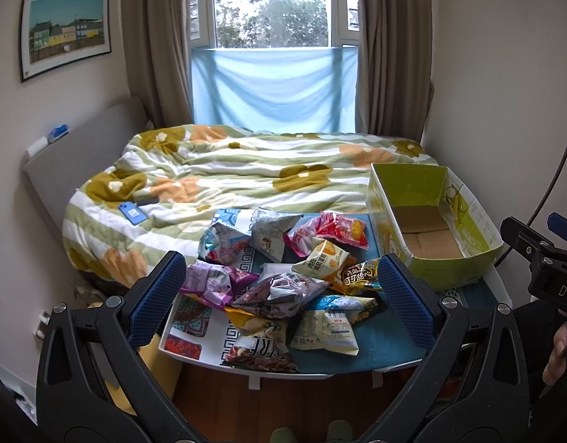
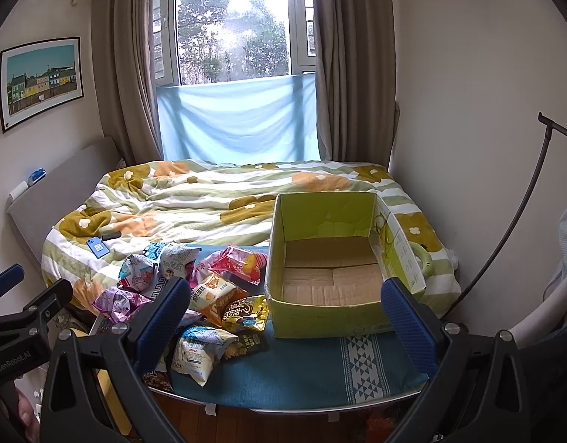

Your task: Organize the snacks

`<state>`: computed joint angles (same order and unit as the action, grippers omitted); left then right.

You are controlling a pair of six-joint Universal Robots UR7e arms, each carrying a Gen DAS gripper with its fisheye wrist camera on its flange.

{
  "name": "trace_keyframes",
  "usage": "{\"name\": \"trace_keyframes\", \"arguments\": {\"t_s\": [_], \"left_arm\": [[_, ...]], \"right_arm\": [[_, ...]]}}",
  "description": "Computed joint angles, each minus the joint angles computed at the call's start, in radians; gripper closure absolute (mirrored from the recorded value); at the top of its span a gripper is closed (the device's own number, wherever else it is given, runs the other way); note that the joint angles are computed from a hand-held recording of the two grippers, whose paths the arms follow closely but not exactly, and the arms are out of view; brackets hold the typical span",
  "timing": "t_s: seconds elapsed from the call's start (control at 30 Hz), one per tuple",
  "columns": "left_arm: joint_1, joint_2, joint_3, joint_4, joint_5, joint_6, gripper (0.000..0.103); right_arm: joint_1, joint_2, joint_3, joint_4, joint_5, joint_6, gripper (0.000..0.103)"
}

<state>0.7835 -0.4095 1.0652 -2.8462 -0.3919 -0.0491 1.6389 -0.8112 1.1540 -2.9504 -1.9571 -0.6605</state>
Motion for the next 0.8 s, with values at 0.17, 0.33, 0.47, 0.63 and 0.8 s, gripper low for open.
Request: {"name": "trace_keyframes", "arguments": {"t_s": [0.17, 0.33, 0.47, 0.63, 0.8], "left_arm": [[0.0, 0.002, -0.003, 0.0, 0.0, 0.0, 0.001], [0.0, 0.005, -0.006, 0.001, 0.002, -0.001, 0.001], [0.001, -0.002, 0.001, 0.044, 0.014, -0.06, 0.001], [0.007, -0.031, 0.036, 0.129, 0.028, -0.193, 0.001], [0.02, -0.064, 0.081, 0.295, 0.05, -0.391, 0.001]], "right_arm": [[0.0, 0.0, -0.001, 0.0, 0.001, 0.0, 0.0], [0.0, 0.0, 0.0, 0.002, 0.001, 0.001, 0.0], [-0.001, 0.0, 0.0, 0.008, 0.004, 0.005, 0.0], [-0.002, -0.002, -0.005, 0.056, 0.006, 0.009, 0.0], [-0.009, 0.005, -0.025, 0.121, 0.019, 0.007, 0.0]]}}
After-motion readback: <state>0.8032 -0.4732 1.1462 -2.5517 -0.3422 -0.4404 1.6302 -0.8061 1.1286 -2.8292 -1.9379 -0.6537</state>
